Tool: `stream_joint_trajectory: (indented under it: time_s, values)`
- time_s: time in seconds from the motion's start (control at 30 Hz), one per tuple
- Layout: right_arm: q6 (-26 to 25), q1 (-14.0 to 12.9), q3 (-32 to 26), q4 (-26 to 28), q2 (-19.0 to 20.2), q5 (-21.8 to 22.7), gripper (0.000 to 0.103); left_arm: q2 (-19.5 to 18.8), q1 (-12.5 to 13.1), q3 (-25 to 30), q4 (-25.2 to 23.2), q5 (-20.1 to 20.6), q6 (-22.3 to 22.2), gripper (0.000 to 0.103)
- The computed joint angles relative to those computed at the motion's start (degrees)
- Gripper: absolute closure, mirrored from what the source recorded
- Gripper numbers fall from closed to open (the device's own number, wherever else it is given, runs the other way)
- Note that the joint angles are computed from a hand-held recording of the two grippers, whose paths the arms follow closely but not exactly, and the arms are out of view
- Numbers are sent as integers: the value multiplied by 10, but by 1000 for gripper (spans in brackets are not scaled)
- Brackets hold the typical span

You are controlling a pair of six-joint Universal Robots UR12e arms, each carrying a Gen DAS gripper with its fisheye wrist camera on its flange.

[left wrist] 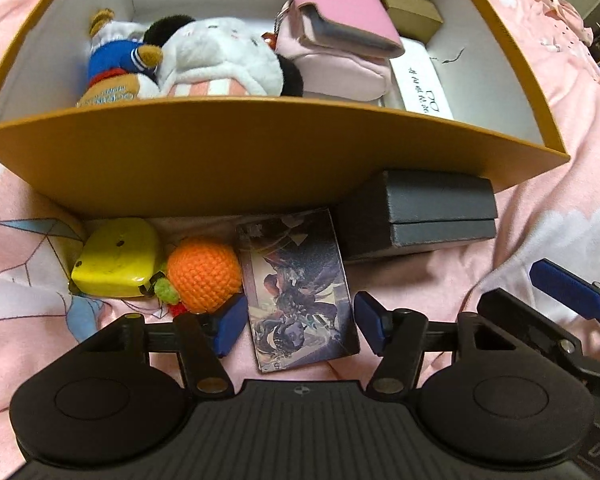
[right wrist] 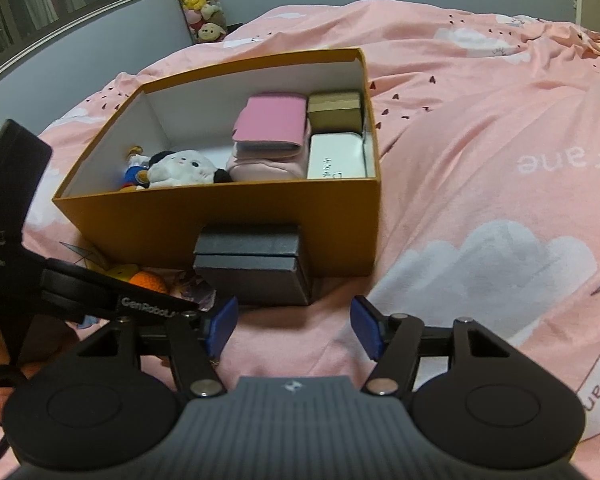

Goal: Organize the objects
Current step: 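Grasp the trading card with the left tool while the right tool grasps the black box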

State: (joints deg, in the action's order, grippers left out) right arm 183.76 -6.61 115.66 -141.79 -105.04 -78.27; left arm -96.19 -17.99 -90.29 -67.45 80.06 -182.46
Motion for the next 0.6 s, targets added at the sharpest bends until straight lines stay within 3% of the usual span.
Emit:
stream_joint_trajectory:
  time_s: [0.27, 0.5, 0.53, 0.57, 0.6]
  values:
    - [-2, 2, -1, 3, 1, -2, 38, 3, 11, -6, -1, -26, -3, 37]
    - [-10, 6, 1, -15, 2, 4, 37, 25, 36, -22, 13, -80, 0, 40]
    - [-12, 8, 1, -15, 4, 2, 32, 28, 39, -23, 15, -86, 2, 92]
    - [-12, 10, 0, -16, 5, 1, 31, 31, 44, -22, 9, -107, 16, 100]
    - [-12, 11, -1, -18, 7, 1, 31, 34, 44, -21, 10, -104, 20, 100]
